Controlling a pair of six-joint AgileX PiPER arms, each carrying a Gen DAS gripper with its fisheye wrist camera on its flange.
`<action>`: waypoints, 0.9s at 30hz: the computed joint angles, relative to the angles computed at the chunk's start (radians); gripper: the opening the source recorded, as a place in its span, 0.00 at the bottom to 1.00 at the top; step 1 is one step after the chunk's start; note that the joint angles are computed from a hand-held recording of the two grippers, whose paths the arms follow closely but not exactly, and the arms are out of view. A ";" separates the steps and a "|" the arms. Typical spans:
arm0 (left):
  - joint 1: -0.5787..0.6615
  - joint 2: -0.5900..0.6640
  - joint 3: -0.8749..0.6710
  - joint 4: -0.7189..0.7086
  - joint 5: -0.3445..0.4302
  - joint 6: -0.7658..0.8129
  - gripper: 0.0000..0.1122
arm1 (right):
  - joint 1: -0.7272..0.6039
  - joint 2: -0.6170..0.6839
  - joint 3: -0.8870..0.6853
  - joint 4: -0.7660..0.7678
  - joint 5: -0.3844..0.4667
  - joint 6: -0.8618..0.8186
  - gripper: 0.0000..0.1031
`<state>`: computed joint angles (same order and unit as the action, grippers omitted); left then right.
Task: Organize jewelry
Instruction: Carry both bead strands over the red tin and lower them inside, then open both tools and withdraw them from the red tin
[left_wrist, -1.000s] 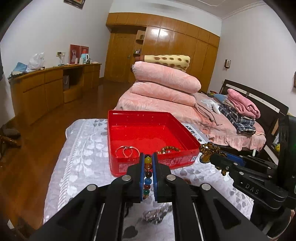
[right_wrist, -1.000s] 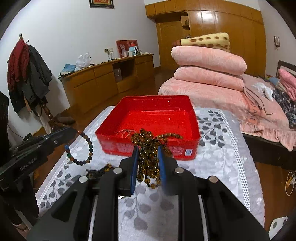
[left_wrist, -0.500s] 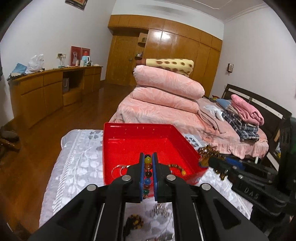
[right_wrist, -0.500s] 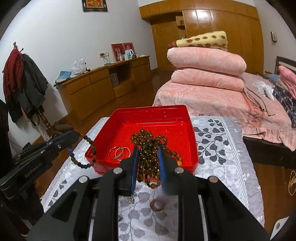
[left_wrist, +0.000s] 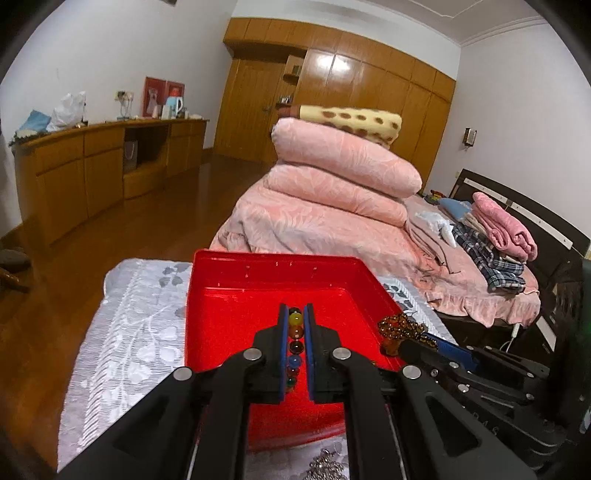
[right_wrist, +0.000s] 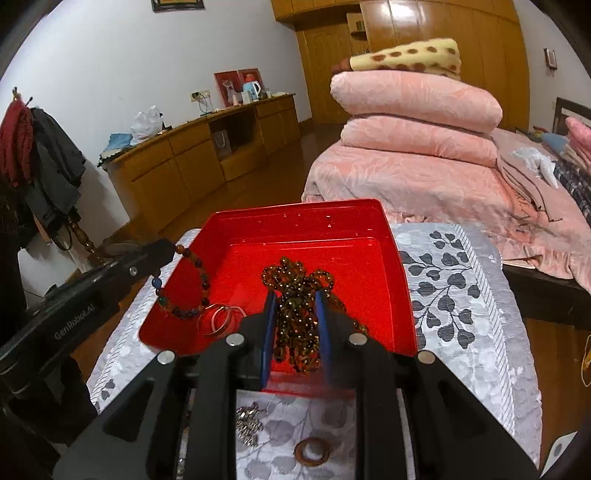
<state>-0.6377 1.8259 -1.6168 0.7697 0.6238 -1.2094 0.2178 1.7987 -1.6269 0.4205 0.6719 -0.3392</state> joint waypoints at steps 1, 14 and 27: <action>0.006 0.009 -0.007 -0.012 0.000 0.011 0.07 | -0.001 0.015 -0.016 -0.004 0.007 0.005 0.19; 0.073 0.084 -0.053 -0.172 -0.021 0.140 0.07 | 0.019 0.139 -0.144 -0.048 0.065 0.051 0.21; 0.023 -0.054 0.114 -0.049 0.016 0.017 0.54 | -0.033 -0.017 0.067 0.003 -0.071 -0.034 0.56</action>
<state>-0.6148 1.7718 -1.5029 0.7204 0.6399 -1.1923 0.1848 1.7819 -1.5602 0.4238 0.6014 -0.3735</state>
